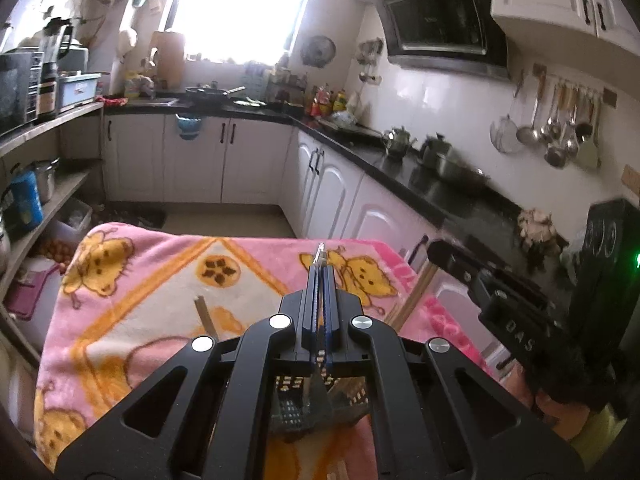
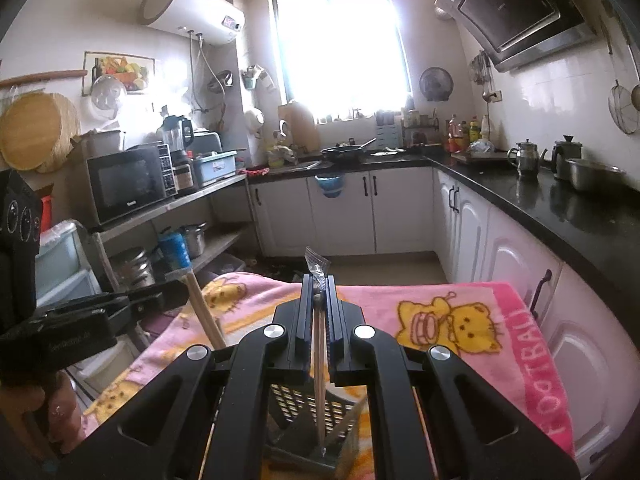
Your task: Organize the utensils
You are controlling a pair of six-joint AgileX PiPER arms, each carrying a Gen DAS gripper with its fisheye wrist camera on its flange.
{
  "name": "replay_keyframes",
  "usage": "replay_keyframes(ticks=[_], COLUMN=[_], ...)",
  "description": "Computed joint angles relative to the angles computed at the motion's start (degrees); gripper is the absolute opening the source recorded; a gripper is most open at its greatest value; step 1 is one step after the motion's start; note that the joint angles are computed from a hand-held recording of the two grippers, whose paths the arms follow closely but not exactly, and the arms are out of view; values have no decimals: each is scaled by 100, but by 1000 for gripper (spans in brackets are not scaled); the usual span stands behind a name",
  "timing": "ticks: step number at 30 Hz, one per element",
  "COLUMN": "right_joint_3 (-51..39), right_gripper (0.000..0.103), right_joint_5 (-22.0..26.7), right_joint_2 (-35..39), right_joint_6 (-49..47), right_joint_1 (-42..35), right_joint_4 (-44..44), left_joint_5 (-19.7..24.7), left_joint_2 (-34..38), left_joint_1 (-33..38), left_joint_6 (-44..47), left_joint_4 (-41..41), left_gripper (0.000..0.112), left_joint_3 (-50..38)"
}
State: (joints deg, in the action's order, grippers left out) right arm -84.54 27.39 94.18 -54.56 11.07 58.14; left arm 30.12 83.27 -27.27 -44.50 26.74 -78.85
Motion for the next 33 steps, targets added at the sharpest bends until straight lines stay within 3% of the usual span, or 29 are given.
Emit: replay_keyframes(ticks=[6,13,17,33], right_joint_3=[51,180,111,371], right_gripper=[6,6,6,6], right_joint_5=[40,144,529,753], right_joint_2=[124,166,315,462], right_joint_6=[-101,-180,-27,-67], right_joint_1=[-108,-256,-424,-470], right_joint_4=[62,148,188,151], left_joint_5=[-208,-852,-1096,-1308], left_joint_2=[81,196,234,216], left_joint_1=[-208,111,236,303], left_joint_6=[-317,243,513,283], left_joint_4=[521,-478,-907,-802], left_gripper=[0,0,0,0], left_joint_3=[317,714,886,1237])
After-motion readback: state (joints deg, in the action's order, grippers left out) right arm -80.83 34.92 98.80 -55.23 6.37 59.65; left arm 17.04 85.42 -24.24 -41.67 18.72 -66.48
